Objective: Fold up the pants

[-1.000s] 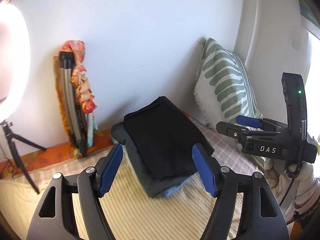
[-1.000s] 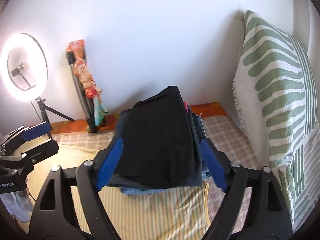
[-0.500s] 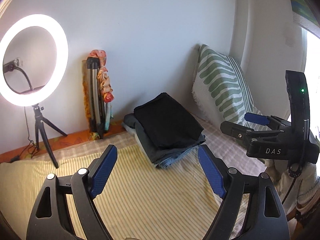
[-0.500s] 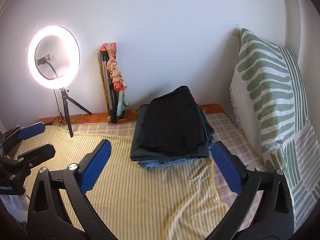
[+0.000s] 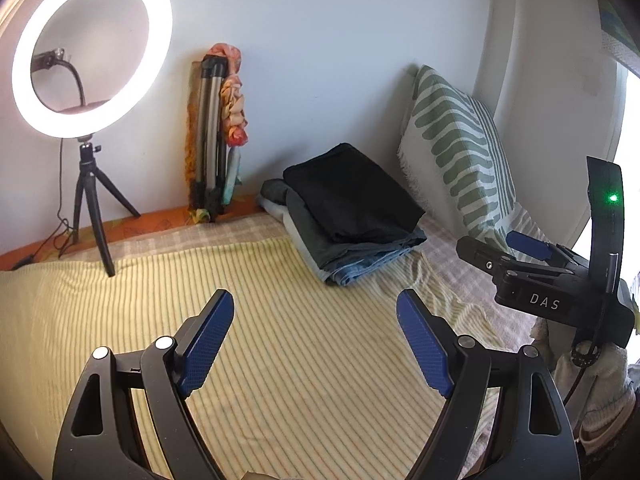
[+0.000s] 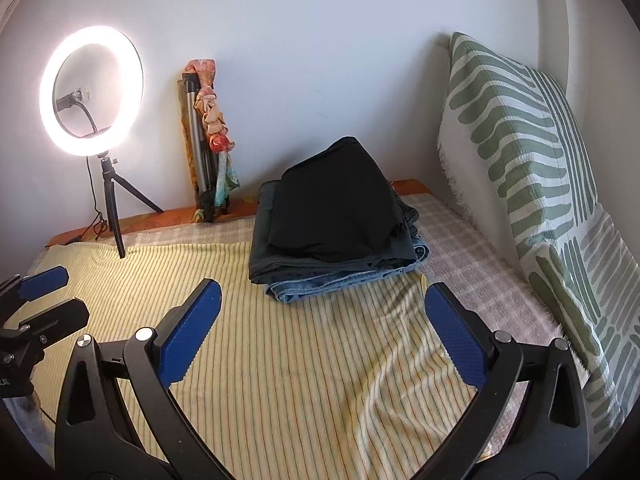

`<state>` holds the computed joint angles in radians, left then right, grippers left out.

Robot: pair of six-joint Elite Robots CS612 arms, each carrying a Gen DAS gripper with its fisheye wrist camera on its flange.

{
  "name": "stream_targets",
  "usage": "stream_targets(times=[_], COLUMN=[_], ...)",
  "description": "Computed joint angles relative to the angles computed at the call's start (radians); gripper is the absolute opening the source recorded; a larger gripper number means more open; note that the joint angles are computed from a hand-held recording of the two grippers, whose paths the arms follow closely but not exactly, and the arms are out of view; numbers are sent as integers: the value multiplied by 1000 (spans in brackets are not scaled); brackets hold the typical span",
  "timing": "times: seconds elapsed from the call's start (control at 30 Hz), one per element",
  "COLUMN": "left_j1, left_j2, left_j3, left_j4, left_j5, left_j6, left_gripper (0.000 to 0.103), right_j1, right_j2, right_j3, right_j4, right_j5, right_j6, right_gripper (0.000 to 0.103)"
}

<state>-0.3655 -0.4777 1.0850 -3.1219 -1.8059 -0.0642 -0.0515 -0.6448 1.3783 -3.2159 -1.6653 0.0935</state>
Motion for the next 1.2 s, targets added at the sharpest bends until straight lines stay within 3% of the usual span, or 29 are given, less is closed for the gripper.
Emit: stream_targets(times=[0.3, 0.6, 1.2], left_j1=[-1, -13, -12], left_j2=[14, 13, 14], left_j3=[-4, 6, 6], left_j4=[-30, -48, -12], left_j5=[21, 77, 80], left_j6=[-11, 25, 25], left_gripper=[84, 84, 89], right_j1=[10, 8, 12], right_j2=[26, 36, 49], right_j3=[-10, -10, -23], right_j4=[-32, -63, -71], right_j5=[-42, -24, -35], right_j6=[1, 21, 30], right_gripper=[103, 103, 103])
